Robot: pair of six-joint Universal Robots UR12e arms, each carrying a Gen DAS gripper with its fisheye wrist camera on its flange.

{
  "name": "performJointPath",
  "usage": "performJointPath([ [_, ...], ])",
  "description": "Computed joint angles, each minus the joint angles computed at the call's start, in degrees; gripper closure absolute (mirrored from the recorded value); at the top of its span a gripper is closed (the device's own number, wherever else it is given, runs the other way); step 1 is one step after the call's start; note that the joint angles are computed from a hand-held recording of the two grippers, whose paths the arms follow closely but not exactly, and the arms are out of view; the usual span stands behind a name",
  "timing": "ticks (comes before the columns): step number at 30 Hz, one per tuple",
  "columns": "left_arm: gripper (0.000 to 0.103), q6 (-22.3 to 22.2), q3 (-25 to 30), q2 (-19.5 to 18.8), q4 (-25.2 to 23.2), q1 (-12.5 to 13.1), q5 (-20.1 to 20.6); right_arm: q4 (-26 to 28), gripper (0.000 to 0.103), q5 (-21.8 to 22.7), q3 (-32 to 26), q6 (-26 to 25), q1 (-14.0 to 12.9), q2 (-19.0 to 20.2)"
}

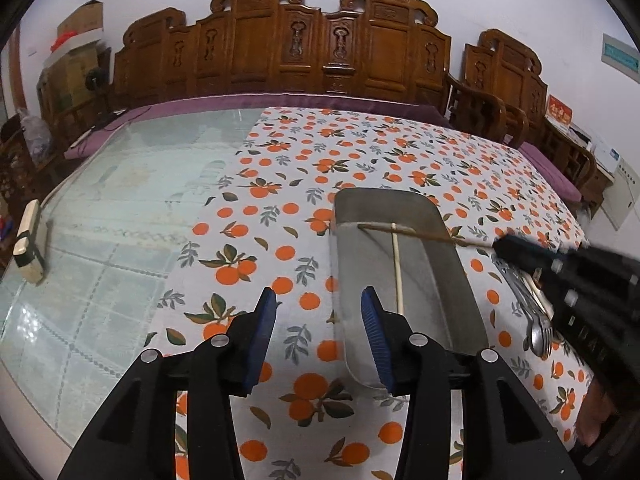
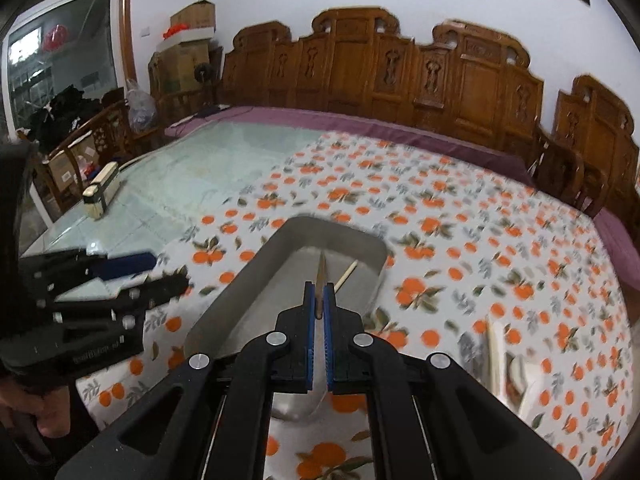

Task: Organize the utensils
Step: 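Release chopsticks into the silver tray from the left gripper while the right gripper releases too, then return the right gripper to the pile and grasp another wooden chopstick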

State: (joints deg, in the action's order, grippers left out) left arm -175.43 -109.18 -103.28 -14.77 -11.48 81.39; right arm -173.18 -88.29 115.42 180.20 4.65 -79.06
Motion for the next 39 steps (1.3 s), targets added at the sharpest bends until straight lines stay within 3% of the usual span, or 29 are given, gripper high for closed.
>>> performJointPath([
  [12,0.059,-0.40,-0.16,0.01,0.70,0.00,-0.20,5.70,0.094,9.54,1.11,3.50,-2.25,0.44],
  [13,0.059,-0.23,-0.19,0.00,0.77,-0.10,-0.28,6.08,0.093,10.67,1.09,2.77,-2.40,0.43],
  [15,0.059,0.18,-0.23,-0.06,0.92,-0.34,-0.16,4.94,0.073,10.74,1.55,1.38,-2.34,0.25],
  [22,0.059,0.66,-0.26,-0.12,1.36,-1.03,-0.80,4.07,0.073,11.23,2.82,0.58,-3.40,-1.93],
  [24,0.045,0.94,-0.60,-0.07,2.74,-1.34,-1.49,3.62,0.073,11.09,3.73,0.26,-4.13,-3.32],
  [32,0.018,2.50,-1.38,-0.14,6.16,-2.95,-5.12,4.07,0.073,7.36,8.97,-1.50,-8.82,-10.13],
  [39,0.017,4.27,-1.69,-0.42,6.29,-5.01,-5.64,5.62,0.073,4.34,13.03,-0.98,-13.74,-13.71],
])
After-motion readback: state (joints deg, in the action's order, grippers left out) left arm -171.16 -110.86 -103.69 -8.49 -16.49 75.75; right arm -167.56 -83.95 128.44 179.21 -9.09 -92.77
